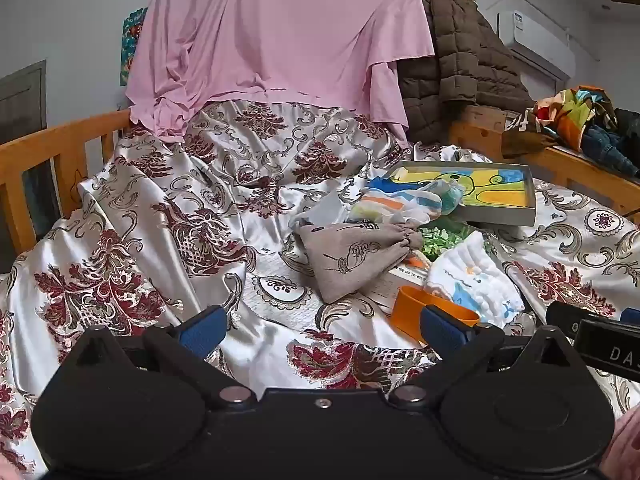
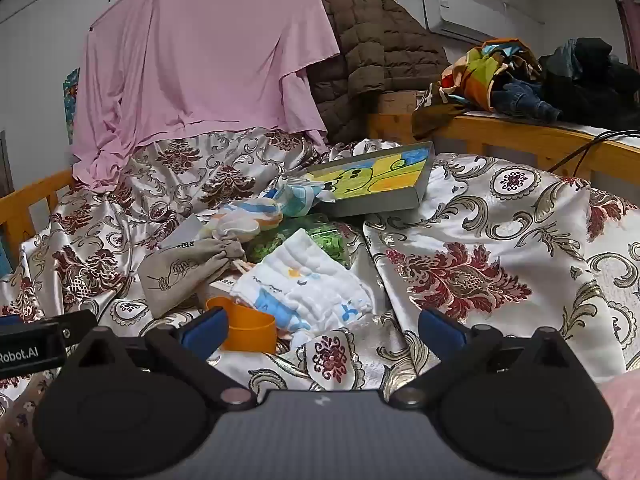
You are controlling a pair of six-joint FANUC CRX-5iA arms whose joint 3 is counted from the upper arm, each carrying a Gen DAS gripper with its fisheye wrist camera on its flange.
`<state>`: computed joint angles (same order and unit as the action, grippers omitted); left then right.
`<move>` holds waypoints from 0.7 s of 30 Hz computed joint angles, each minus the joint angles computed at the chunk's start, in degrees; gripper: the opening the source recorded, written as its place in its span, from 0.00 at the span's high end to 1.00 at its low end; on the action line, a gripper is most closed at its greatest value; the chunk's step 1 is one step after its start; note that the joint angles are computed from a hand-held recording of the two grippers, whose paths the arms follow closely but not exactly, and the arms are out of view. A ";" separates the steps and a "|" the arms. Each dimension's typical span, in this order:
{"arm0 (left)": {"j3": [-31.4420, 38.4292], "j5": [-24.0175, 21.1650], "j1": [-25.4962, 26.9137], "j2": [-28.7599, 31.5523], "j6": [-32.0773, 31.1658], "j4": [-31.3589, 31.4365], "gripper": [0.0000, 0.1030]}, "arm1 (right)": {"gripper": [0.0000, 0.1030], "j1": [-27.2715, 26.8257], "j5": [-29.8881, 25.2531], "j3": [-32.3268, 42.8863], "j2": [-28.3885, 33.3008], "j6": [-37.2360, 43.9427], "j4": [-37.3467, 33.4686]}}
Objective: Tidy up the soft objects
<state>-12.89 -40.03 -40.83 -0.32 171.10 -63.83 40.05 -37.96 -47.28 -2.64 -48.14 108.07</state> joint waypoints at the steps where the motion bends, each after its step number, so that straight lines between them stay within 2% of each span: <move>1: 0.02 -0.12 -0.07 0.03 0.05 -0.14 0.01 | 0.00 0.02 0.01 0.00 0.01 0.01 -0.05; 21: 0.09 -0.32 -0.19 0.14 0.15 -0.29 0.01 | 0.00 -0.50 0.54 0.09 0.11 -0.22 0.33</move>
<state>-12.80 -40.35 -41.02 -0.18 171.24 -64.13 39.55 -37.43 -47.19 -2.54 -48.36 108.40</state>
